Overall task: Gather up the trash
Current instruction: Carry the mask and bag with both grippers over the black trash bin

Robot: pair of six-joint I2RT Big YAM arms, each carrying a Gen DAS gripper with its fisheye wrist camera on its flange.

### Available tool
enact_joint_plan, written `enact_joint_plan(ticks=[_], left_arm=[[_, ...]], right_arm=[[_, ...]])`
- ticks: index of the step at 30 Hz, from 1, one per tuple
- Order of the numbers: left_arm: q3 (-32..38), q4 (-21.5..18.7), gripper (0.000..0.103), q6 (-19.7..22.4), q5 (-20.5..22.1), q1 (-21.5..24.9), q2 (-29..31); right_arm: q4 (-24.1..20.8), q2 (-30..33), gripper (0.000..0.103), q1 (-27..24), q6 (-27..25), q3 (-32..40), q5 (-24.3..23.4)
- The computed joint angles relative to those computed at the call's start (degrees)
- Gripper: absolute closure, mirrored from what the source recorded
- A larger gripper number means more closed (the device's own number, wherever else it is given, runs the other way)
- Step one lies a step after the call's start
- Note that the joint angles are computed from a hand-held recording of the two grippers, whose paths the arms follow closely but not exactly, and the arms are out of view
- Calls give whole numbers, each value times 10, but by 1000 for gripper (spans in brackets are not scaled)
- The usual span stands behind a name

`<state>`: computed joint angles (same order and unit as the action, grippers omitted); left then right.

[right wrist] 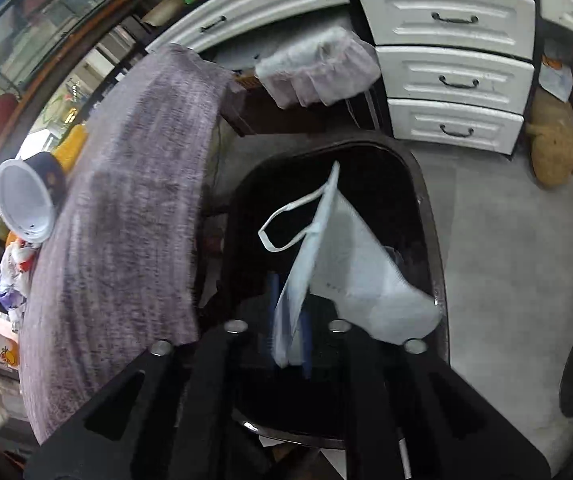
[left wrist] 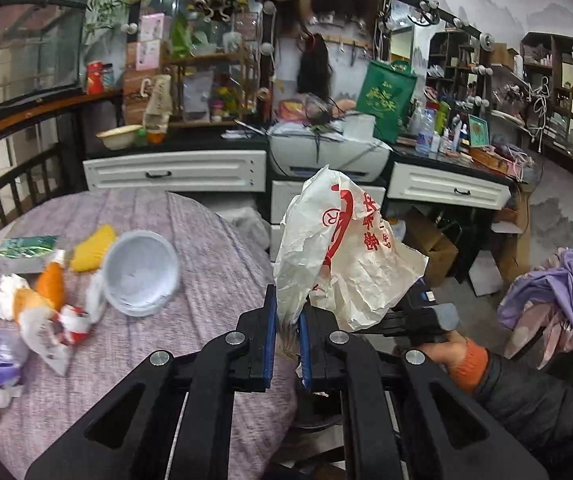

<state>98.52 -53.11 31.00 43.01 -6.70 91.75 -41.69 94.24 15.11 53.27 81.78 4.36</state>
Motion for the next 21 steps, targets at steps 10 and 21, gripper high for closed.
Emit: enact_joint_plan(ticks=[10,21], left_arm=[[28,-61,92,1,-50,-53,39],[18,-75,92,18,-151,-109,67]], right_arm=[[-19,-90,29,0,60,-37,163],[-28,-183,23,-5,69,-75,264]])
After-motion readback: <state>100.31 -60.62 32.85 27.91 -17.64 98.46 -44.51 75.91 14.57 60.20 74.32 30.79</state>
